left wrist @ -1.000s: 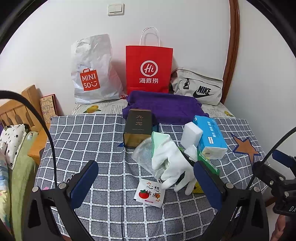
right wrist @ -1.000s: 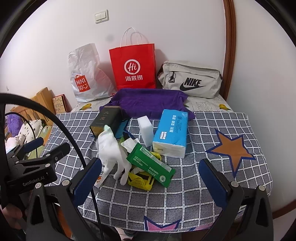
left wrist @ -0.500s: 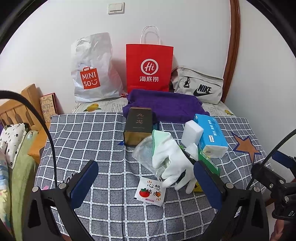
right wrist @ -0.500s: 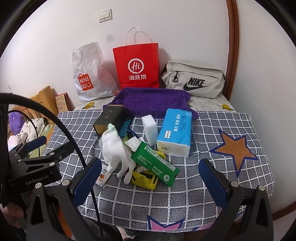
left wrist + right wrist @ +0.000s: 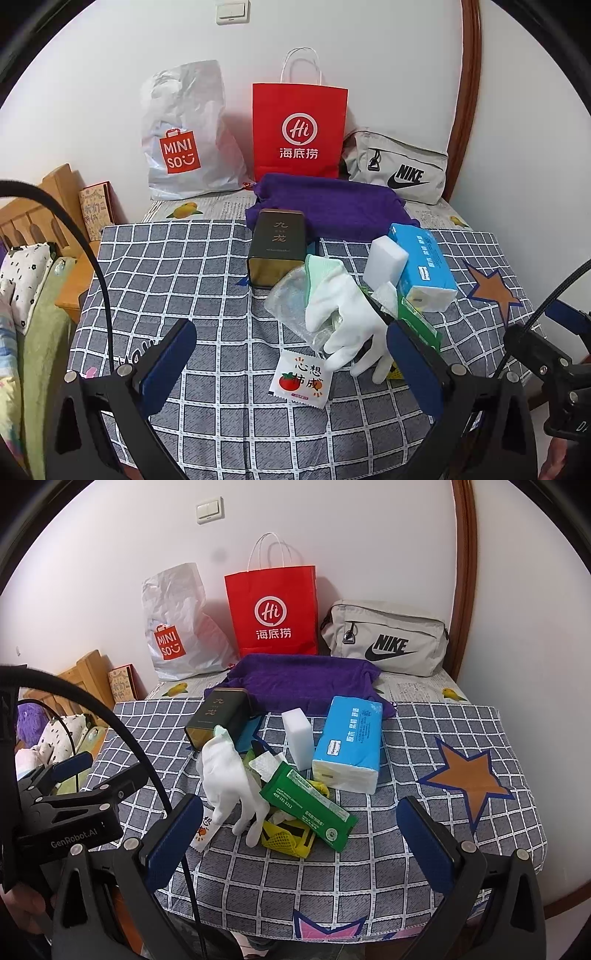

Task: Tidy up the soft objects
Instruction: 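Grasp the green wet-wipe packet with the right tool while the left tool approaches the white glove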

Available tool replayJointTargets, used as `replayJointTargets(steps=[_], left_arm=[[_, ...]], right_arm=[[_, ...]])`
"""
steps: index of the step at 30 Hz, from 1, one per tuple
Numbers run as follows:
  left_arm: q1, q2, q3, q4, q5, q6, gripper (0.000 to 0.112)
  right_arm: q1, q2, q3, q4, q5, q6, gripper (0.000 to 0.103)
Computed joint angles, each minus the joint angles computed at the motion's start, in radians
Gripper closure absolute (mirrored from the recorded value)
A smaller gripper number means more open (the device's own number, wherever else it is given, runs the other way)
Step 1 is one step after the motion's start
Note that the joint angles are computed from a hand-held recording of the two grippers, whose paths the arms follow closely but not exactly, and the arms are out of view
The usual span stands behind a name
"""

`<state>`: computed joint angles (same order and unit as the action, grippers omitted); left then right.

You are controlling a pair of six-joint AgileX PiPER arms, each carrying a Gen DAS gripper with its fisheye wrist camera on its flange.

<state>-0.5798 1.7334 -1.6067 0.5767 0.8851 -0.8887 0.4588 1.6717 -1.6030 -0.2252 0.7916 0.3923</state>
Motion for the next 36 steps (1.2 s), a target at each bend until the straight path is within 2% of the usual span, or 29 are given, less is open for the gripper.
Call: replayJointTargets(steps=[12,20,24,27,31,33,36], left_arm=[[0.000,0.003,-0.005,0.004,0.004,-0.001,0.009],[0.036,0.026,0.001,-0.035,-0.028,0.049,0.009],[0.052,0.055,-0.004,-0.072,-0.033,0.087,0.009],[0.068,0.063,0.019,-0.118,-0.069,0.125,0.009],[0.084,0.090,0.017,-0.144,-0.071,0.123,0.009],[0.095,0.112,-0.001,-0.165,-0.062,0.133,0.009],[0.109,0.139,-0.028,-0.180,-0.055,0.149,0.009]], right_arm=[[-0.006,0.001,0.005,0.017,-0.019,-0.008,0.000],[-0.042,0.031,0.009,0.080,-0.032,-0.047,0.000],[-0.065,0.066,0.015,0.109,-0.062,-0.074,0.000],[-0.072,0.093,0.037,0.110,-0.110,-0.100,0.000],[-0.067,0.141,0.062,0.045,-0.164,-0.110,0.001],[-0.069,0.179,0.058,0.015,-0.170,-0.087,0.006],[-0.103,0.222,0.045,0.141,-0.185,-0.199,0.012]])
